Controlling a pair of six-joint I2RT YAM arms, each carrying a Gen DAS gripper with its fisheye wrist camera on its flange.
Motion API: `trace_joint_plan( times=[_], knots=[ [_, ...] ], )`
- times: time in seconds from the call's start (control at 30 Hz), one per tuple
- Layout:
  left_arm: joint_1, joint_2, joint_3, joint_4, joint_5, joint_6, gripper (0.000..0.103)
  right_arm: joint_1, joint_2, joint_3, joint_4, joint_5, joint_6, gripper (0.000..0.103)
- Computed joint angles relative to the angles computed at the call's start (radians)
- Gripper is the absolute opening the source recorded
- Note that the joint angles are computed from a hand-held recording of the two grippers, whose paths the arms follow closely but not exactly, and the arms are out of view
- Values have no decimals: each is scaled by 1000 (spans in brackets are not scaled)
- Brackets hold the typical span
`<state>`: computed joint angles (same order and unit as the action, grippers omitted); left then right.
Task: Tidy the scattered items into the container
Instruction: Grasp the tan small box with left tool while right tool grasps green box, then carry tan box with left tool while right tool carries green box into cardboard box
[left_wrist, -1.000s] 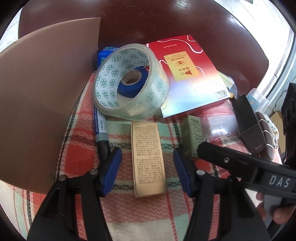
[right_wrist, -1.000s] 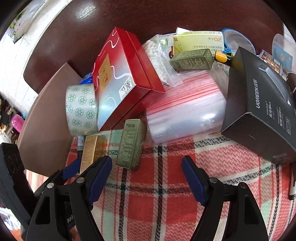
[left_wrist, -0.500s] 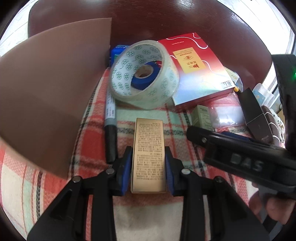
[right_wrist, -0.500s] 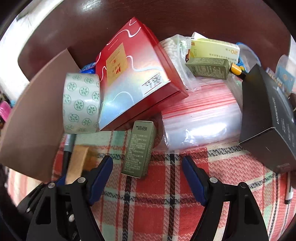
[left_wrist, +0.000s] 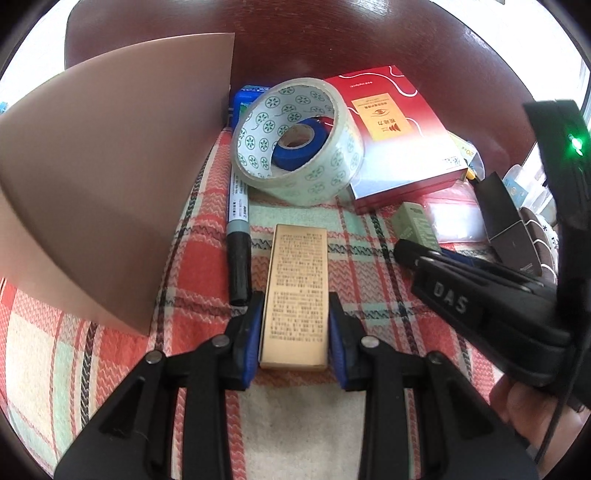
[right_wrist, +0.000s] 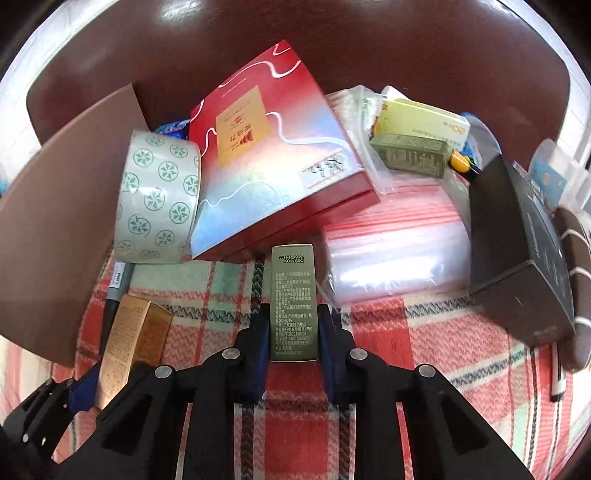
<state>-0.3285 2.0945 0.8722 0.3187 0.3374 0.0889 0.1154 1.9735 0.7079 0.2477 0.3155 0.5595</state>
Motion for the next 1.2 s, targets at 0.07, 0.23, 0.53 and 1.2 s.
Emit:
trace_joint_plan(
  times=[0.07, 0.23, 0.53, 1.2],
  knots=[
    [3, -6, 2, -16, 4, 1, 32, 7, -25, -27, 5, 1, 4, 24],
    [7, -62, -39, -33, 4, 6, 32, 43, -137, -99, -14, 42, 0, 24],
    [42, -284, -192, -54, 35, 46, 30, 339, -401, -165, -265, 233, 241, 24],
    [412, -420, 141, -454, 122, 241, 30, 421, -251, 351, -375, 219, -14, 24]
  ],
)
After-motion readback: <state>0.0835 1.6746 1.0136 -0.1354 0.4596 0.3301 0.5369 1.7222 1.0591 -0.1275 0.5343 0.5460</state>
